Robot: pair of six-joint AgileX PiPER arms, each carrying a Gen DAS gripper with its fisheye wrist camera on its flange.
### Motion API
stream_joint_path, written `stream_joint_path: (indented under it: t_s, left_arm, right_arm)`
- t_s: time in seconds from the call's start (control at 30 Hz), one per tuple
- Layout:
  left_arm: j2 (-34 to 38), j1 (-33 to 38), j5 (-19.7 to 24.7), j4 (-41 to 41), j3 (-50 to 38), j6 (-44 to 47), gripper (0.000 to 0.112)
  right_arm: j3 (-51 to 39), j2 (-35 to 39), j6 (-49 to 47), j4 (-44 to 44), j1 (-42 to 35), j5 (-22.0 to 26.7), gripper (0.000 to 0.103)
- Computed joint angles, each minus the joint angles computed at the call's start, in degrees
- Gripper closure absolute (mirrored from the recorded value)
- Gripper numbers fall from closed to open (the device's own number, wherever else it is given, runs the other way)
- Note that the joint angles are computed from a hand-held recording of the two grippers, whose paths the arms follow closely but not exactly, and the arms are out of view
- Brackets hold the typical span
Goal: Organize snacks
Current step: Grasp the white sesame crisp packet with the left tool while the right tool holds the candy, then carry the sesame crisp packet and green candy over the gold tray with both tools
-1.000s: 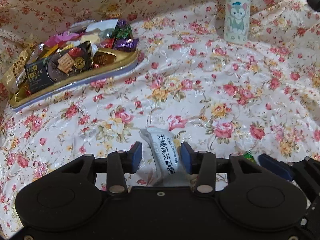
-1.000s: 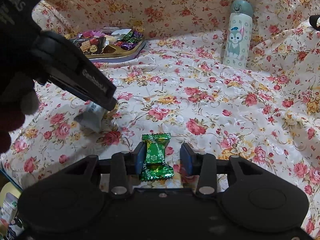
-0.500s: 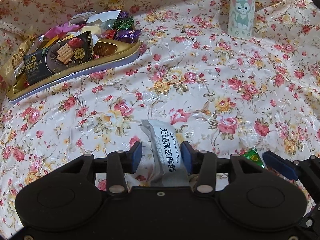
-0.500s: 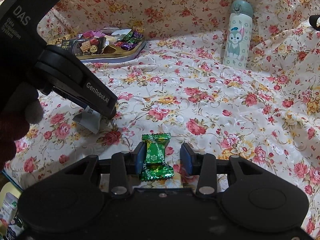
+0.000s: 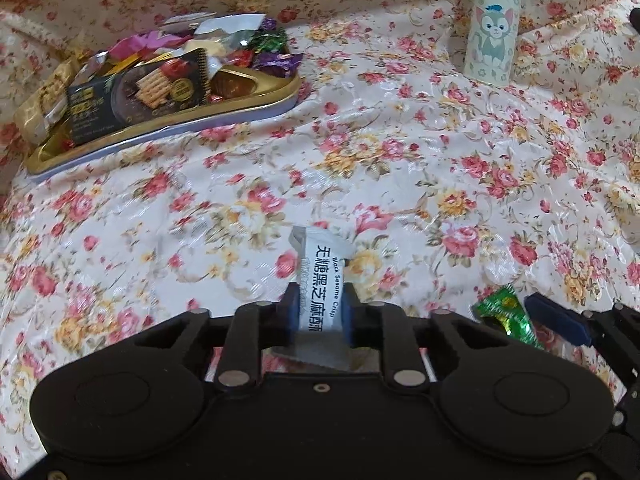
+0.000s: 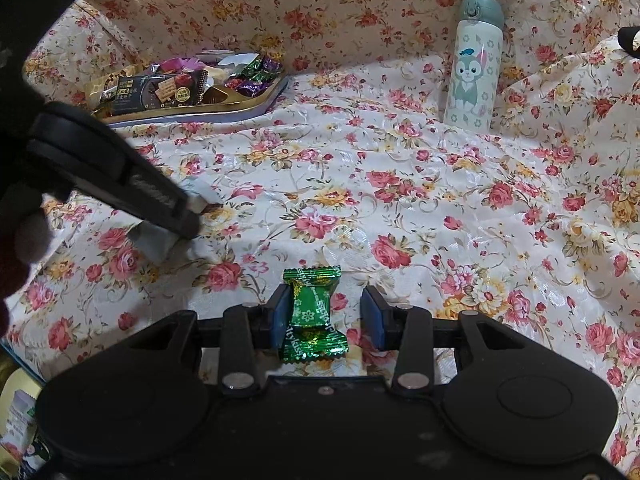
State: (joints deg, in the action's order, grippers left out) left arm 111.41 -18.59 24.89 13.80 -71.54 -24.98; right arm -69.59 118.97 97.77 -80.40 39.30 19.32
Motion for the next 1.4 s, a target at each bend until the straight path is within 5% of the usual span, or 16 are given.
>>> stream_joint_path:
  t_s: [0.23,0.4,0.5,0.7,1.0,1.4]
  left_arm:
    - [-6.15,2.51,-3.02,-1.44,7.80,1.14,0.086]
    - [-10.63,3.68,-5.25,-0.98,12.70,1.96,0.086]
    - [-12.92,4.17,-5.99,-2.04,15.02,2.79,0.086]
    - [-18.10,4.27,-6.53,-3.86,19.64,4.16,0.086]
    - [-28.63,1.55,-2.22,-2.01,26.68,-1.01,0.085]
    - [-42.45,-9.92,6.06,8.91,36.05,-21.72,0.085]
  right_arm:
    - [-1.19,0.13,-5.58,6.12,0.64,1.68,0.061]
    - [-2.10,-0.38,-13.65,13.58,1.06,2.30,0.081]
    - [-2.03,-0.87,-15.52,15.29,2.18,3.72,0.082]
    - [0.67,-4.45,-22.90,26.45,1.36,0.30,0.083]
    - [8.17,-14.35,-19.99,26.93,5.21,0.92,0.083]
    - [19.64,-27.14,-9.25,22.63,16.12,5.39,0.083]
